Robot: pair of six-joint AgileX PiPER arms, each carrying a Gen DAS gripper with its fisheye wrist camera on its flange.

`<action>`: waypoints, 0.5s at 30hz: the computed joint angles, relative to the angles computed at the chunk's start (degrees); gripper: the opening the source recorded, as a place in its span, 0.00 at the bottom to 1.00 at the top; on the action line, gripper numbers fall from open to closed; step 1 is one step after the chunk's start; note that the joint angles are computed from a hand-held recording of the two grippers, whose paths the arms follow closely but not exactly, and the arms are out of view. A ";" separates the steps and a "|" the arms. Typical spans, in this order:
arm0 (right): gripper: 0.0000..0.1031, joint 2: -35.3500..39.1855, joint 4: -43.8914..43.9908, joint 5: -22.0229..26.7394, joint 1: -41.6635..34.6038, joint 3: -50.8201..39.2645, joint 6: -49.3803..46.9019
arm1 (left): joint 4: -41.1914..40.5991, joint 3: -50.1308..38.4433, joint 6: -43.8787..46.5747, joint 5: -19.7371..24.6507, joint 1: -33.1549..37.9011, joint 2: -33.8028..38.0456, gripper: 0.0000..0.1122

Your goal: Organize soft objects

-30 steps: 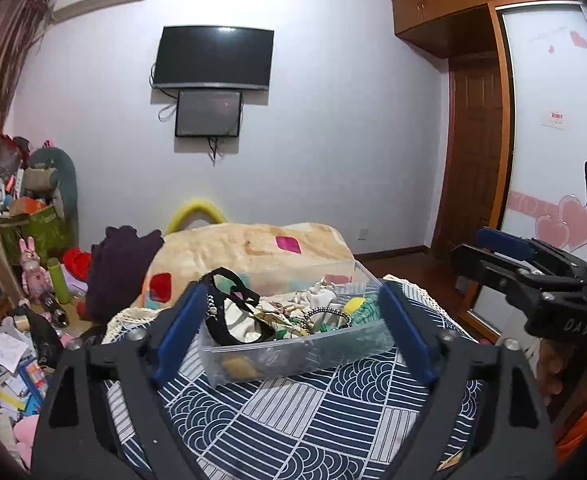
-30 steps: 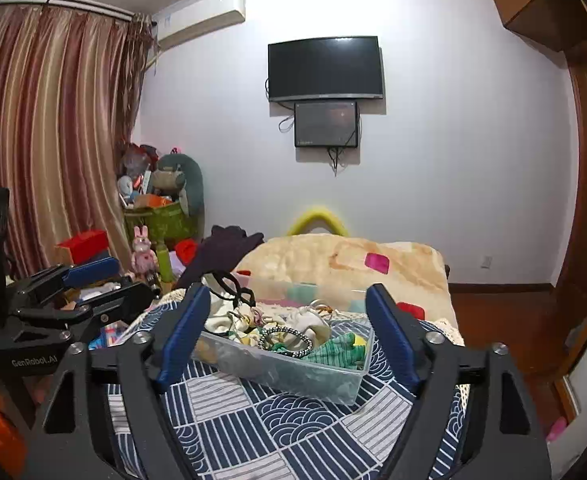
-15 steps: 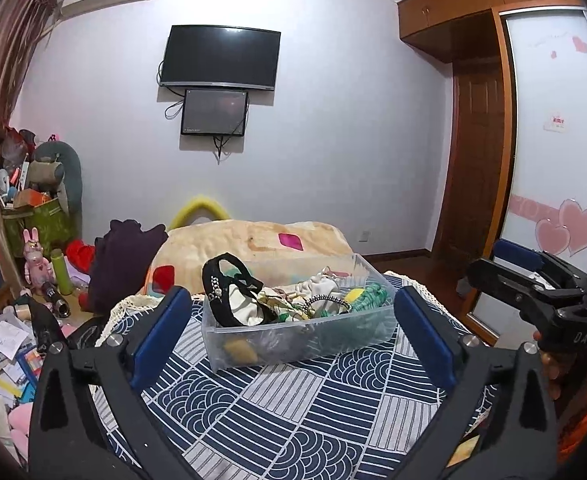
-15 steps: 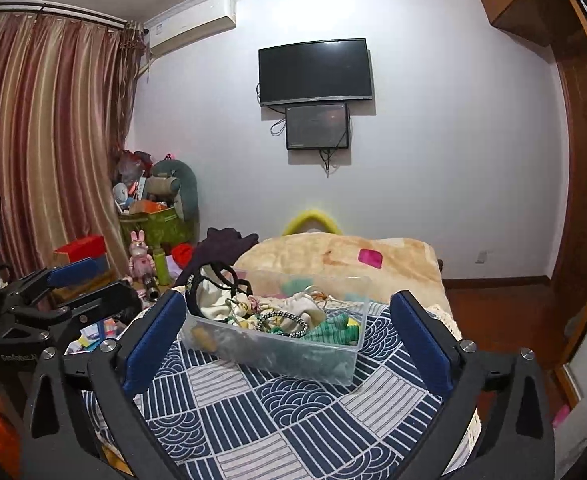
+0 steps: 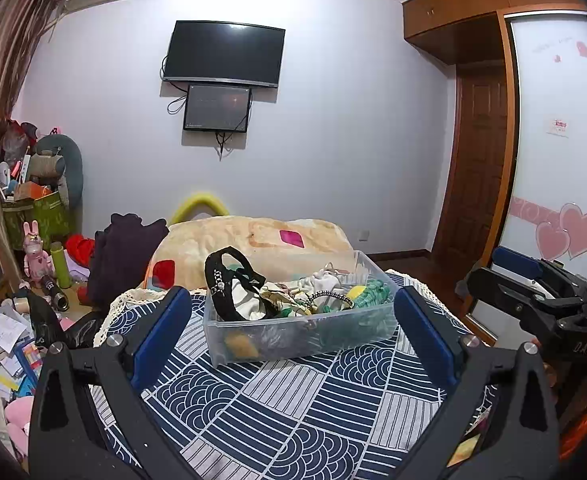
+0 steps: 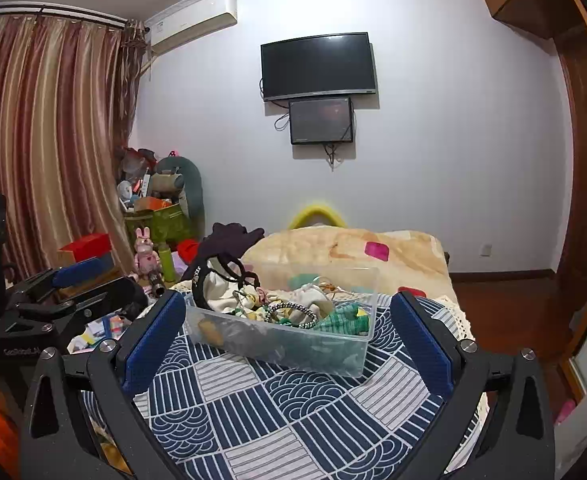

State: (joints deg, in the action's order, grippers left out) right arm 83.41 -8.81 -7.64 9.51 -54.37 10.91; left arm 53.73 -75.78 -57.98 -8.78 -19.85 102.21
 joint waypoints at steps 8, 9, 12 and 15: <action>1.00 -0.05 -0.79 0.25 0.23 -0.14 0.86 | -2.79 0.69 3.56 -0.04 -0.19 -0.38 0.91; 1.00 -0.05 -1.14 0.24 0.24 -0.13 1.23 | -2.78 0.74 3.59 -0.03 -0.23 -0.40 0.91; 1.00 -0.03 -1.11 0.28 0.35 -0.17 1.24 | 0.52 0.80 0.44 -0.36 -0.14 -0.54 0.91; 1.00 -0.04 -0.69 0.26 0.43 -0.14 0.82 | 0.13 0.95 1.26 -0.40 -0.24 -0.69 0.91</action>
